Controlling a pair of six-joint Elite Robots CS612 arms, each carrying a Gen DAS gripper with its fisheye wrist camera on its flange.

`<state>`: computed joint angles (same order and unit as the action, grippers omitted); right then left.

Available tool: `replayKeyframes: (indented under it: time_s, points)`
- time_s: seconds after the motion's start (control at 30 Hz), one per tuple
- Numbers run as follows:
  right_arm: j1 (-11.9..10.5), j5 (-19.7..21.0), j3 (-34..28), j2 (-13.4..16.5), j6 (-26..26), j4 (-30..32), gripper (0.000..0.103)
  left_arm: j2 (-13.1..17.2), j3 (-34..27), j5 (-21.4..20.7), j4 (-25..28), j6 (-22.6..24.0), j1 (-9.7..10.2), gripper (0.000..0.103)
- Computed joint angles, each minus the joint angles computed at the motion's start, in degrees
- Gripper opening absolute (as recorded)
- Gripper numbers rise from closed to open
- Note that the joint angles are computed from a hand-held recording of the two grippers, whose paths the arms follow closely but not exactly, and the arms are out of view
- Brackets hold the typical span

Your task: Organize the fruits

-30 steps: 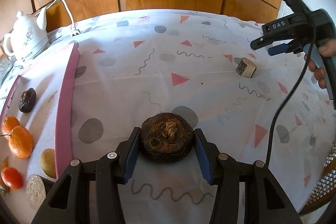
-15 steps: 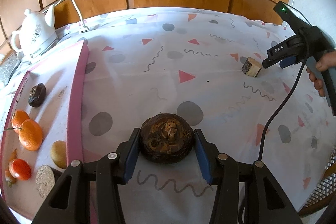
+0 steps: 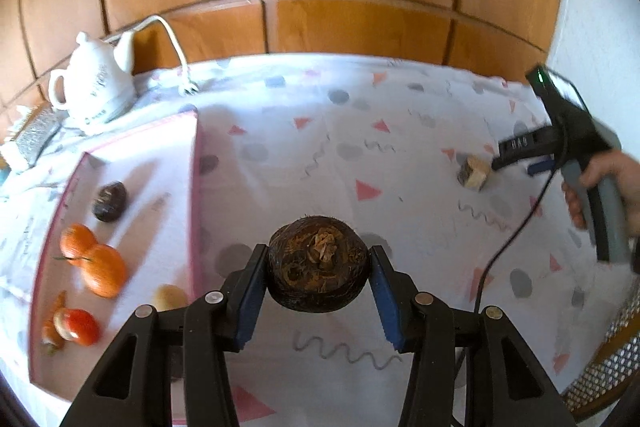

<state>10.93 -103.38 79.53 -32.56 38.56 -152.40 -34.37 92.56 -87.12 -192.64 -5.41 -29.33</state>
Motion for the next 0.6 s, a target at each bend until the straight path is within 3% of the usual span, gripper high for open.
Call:
replayKeyframes:
  time_s: [0.37, 0.6]
  points:
    - [0.23, -0.44, 0.41, -0.3, -0.92, 0.1, 0.08, -1.27, 1.34, 4.44, -3.32, -4.47, 1.17, 0.05]
    - [0.01, 0.86, 0.62, -0.89, -0.85, 1.22, 0.08, -1.5, 1.57, 6.69, -2.77, -6.71, 1.72, 0.05]
